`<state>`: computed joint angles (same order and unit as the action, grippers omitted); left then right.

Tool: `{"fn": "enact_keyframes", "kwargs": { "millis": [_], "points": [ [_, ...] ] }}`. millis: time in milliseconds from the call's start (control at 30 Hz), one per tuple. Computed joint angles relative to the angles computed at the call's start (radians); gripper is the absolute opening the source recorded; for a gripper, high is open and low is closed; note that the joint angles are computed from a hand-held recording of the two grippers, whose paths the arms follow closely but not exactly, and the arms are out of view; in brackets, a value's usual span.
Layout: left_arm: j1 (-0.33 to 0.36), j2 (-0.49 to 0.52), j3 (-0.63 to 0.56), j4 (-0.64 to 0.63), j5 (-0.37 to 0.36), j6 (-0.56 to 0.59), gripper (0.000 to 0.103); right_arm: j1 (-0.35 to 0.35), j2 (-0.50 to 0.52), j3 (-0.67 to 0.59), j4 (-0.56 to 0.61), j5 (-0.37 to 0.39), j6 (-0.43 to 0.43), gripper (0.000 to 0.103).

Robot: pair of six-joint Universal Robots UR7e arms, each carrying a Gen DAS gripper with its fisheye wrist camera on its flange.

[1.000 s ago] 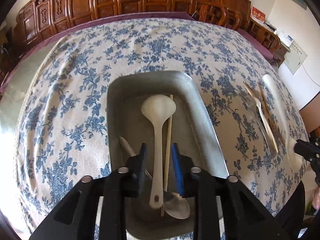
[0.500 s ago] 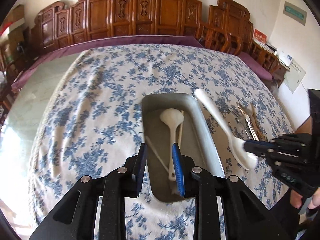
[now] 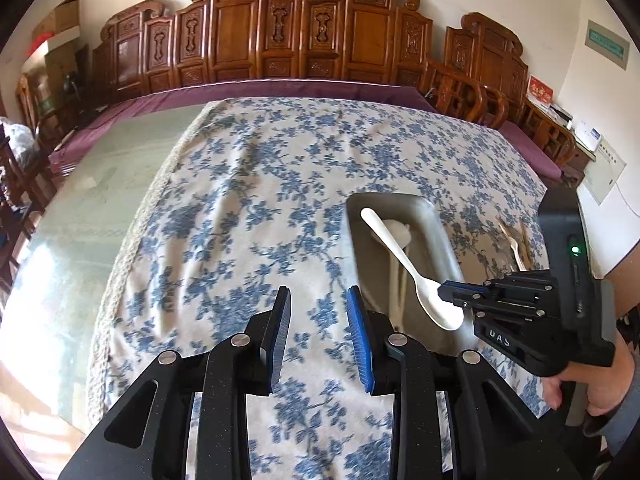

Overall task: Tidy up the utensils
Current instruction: 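Lower the white spoon into the grey tray and open the right gripper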

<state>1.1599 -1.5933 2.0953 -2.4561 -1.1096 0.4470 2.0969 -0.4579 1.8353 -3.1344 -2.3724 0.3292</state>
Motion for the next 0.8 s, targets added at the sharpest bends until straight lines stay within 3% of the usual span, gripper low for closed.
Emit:
{"fn": "enact_keyframes", "kwargs": {
  "millis": [233,500,667,800],
  "points": [
    [0.012,-0.009,-0.018,0.000,0.009,0.011,0.027,-0.008,0.022,-0.028,-0.003,0.009,-0.006,0.005],
    [-0.009,-0.020,0.004,0.001,0.017,0.006,0.029,0.000,0.005,0.020,-0.120,0.071,-0.062,0.006],
    [-0.046,-0.031,0.037,-0.007,0.016,-0.005,0.035,0.036,-0.052,0.114,-0.241,0.050,-0.091,0.006],
    [-0.079,-0.032,0.062,-0.007,0.000,-0.027,0.040,0.065,-0.112,0.214,-0.299,-0.007,-0.100,0.006]
  ]
}}
